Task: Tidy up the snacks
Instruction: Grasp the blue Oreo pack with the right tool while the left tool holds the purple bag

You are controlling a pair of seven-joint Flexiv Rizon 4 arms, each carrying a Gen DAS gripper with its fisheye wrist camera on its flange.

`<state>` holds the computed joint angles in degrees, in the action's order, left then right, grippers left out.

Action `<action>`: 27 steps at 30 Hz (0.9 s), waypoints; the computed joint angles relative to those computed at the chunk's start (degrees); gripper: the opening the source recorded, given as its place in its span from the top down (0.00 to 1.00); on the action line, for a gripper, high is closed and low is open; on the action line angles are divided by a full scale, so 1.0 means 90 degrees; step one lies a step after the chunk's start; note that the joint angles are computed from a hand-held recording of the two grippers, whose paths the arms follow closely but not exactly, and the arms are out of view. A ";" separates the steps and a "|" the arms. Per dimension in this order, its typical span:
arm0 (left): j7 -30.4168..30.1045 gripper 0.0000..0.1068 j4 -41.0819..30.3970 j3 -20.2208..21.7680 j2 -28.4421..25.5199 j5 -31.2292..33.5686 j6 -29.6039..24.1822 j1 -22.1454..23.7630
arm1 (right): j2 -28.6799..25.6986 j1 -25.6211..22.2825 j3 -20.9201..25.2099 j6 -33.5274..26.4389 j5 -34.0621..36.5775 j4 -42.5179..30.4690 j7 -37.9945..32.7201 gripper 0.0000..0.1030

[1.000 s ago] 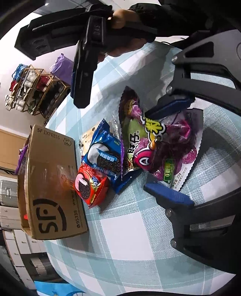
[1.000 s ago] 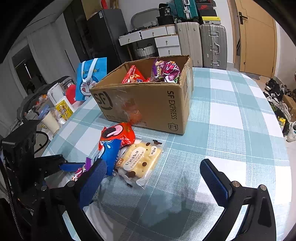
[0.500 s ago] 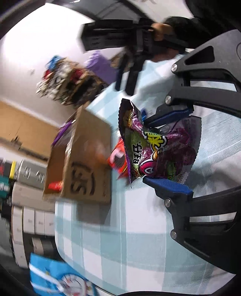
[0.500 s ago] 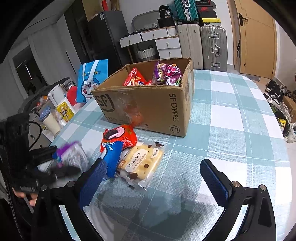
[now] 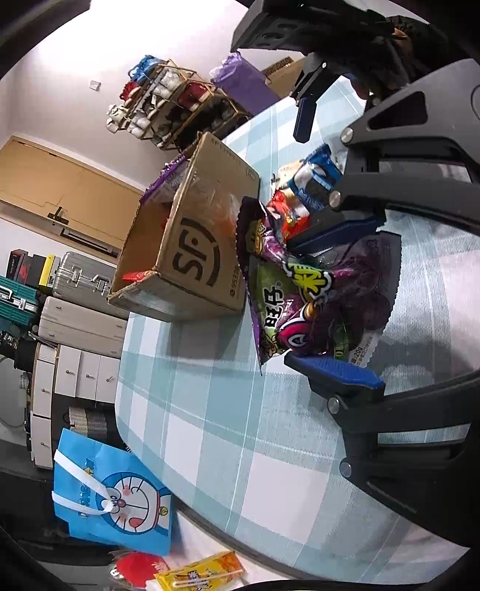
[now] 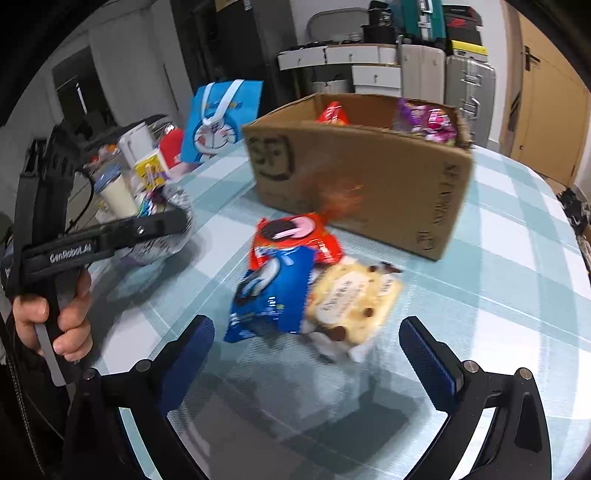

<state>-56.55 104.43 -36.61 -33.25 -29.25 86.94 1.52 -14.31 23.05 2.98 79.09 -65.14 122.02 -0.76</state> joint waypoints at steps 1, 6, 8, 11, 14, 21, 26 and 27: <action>-0.0008 0.51 -0.0021 0.0017 -0.0046 0.0016 0.0050 -0.0047 | -0.0065 0.0030 -0.0011 0.0015 -0.0074 -0.0061 -0.0029 0.02; -0.0059 0.51 0.0196 -0.0228 0.0025 0.0087 0.0153 0.0179 | -0.0326 0.0122 -0.0078 0.0246 -0.0368 -0.0323 -0.0068 0.16; -0.0115 0.51 0.0183 -0.0130 0.0048 0.0155 0.0123 0.0119 | -0.0481 0.0195 -0.0047 0.0175 -0.0082 -0.0477 -0.0298 0.21; -0.0164 0.51 0.0181 -0.0076 0.0058 0.0209 0.0109 0.0085 | -0.0619 0.0304 -0.0002 -0.0019 0.0371 -0.0605 -0.0652 0.26; -0.0196 0.51 0.0130 -0.0013 0.0021 0.0225 0.0045 0.0036 | -0.0665 0.0517 -0.0169 -0.0222 0.0377 -0.0689 -0.0736 0.28; -0.0205 0.51 0.0088 0.0138 0.0027 0.0210 0.0001 -0.0106 | -0.0718 0.0647 -0.0186 -0.0636 0.0465 -0.0827 -0.0939 0.48; -0.0202 0.51 0.0061 0.0181 0.0025 0.0164 -0.0057 -0.0149 | -0.0608 0.0600 -0.0379 -0.0245 -0.0144 -0.0665 -0.0475 0.62; -0.0193 0.51 0.0055 0.0195 0.0028 0.0159 -0.0070 -0.0163 | -0.0532 0.0544 -0.0384 -0.0149 -0.0286 -0.0571 -0.0340 0.63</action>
<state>-58.28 104.93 -34.86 -33.00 -27.81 86.31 0.05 -19.10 27.95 -0.48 77.75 -67.71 116.88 -3.82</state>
